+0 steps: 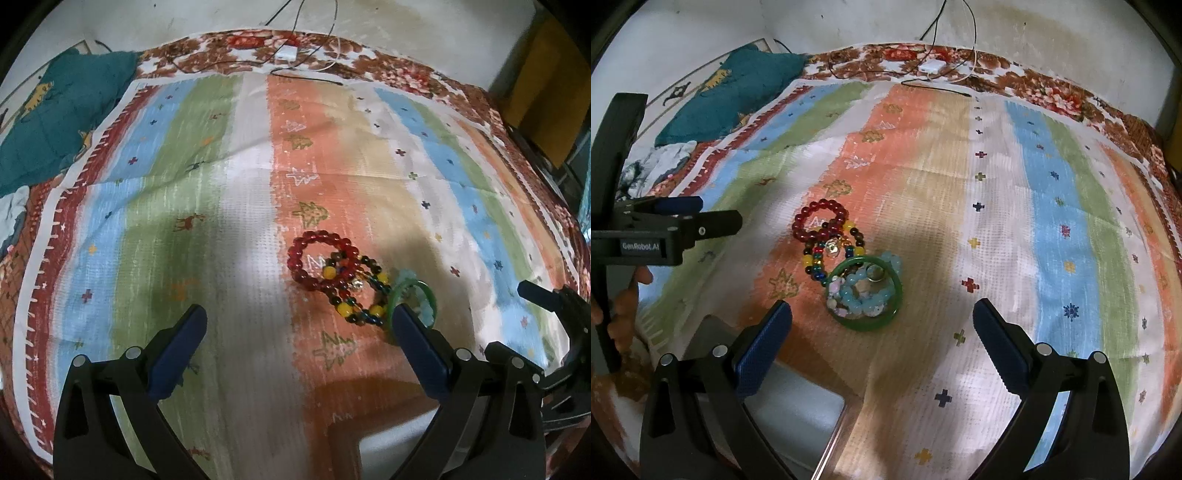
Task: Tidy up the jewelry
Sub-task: 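Grasp the red bead bracelet with the left tool while the right tool grasps the green jade bangle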
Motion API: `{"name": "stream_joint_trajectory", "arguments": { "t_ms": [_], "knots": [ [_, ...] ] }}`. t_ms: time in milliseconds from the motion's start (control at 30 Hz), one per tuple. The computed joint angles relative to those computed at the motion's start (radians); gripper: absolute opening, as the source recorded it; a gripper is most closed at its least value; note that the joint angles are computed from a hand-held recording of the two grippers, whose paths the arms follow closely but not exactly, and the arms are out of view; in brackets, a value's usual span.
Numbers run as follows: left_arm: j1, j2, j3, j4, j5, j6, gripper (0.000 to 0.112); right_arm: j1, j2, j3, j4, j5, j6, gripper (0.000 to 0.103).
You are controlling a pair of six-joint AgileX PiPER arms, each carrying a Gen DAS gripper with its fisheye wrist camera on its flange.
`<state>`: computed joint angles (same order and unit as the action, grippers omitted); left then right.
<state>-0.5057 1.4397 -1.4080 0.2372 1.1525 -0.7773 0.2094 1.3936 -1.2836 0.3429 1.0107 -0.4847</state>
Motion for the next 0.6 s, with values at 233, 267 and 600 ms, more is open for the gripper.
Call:
{"name": "stream_joint_trajectory", "arguments": {
  "t_ms": [233,267,600],
  "knots": [
    [0.076,0.052,-0.020,-0.064,-0.011,0.056,0.097,0.004,0.064,-0.053,-0.013,0.014,0.019,0.099],
    [0.086,0.062,-0.026,-0.072,-0.010,0.064,0.097,0.005,0.078,-0.063,-0.018,0.018,0.026,0.099],
    [0.138,0.140,-0.064,-0.121,-0.011,0.137,0.091,0.015,0.157,-0.121,-0.045,0.038,0.050,0.099]
  ]
}}
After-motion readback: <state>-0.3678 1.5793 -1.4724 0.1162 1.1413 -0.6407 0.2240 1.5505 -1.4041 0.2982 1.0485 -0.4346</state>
